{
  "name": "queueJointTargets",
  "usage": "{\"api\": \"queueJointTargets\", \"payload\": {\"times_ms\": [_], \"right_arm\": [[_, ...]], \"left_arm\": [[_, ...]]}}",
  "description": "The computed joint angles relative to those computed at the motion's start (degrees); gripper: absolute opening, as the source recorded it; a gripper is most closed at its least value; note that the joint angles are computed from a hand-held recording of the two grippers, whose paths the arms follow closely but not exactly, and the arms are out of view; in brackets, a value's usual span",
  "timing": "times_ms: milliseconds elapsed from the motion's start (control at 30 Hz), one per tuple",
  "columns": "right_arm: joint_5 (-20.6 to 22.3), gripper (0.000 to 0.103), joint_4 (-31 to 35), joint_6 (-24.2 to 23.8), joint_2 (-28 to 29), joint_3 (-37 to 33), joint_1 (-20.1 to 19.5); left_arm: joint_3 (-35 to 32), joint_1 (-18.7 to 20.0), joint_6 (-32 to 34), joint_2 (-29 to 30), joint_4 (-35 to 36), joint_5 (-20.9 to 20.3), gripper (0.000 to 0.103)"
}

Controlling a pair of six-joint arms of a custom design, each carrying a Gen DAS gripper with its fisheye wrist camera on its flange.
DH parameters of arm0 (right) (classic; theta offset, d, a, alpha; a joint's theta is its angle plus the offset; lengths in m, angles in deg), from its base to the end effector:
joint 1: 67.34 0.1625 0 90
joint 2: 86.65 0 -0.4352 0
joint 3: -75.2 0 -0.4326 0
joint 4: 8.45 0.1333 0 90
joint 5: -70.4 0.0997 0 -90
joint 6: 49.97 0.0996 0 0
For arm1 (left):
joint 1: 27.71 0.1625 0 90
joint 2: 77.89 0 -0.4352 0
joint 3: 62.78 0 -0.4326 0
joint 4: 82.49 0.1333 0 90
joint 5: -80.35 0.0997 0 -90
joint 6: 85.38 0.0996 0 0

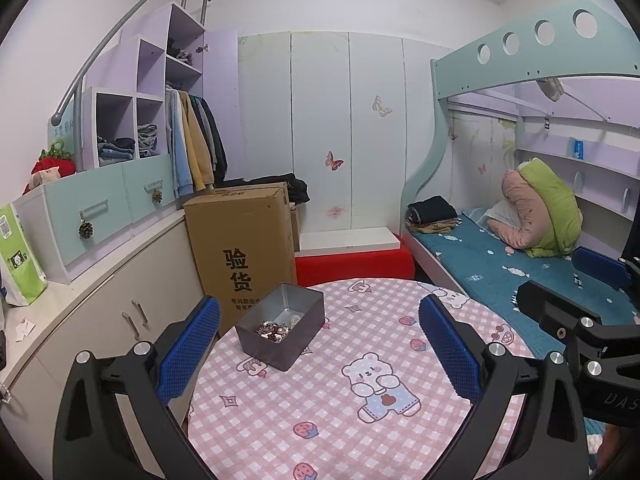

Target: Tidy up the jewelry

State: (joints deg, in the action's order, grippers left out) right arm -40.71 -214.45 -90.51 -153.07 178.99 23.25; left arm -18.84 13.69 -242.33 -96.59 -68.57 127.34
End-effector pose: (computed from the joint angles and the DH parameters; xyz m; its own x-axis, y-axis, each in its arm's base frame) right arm 0.1039 -0.6276 0.3782 -0.7104 0.1329 0.6912 -0.6102 0.3731 -0.6989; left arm -0.4648 -0.6780 -0.0057 -0.6246 0.3464 -0.7000 0.7805 0.3065 -0.5448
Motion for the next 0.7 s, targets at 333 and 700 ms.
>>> {"api": "queueJointTargets", "payload": {"times_ms": [333,700], "right_arm": [[0.1,0.086,0.4,0.1,-0.1,-0.1,-0.3],[0.1,0.086,0.5,0.2,0.0,-0.3,-0.3]], "left_arm": [[-0.2,0.3,0.8,0.2,-0.6,0.3,0.097],[-0.3,0.3,1.1,0.4,-0.6,0.4,0.097]]}}
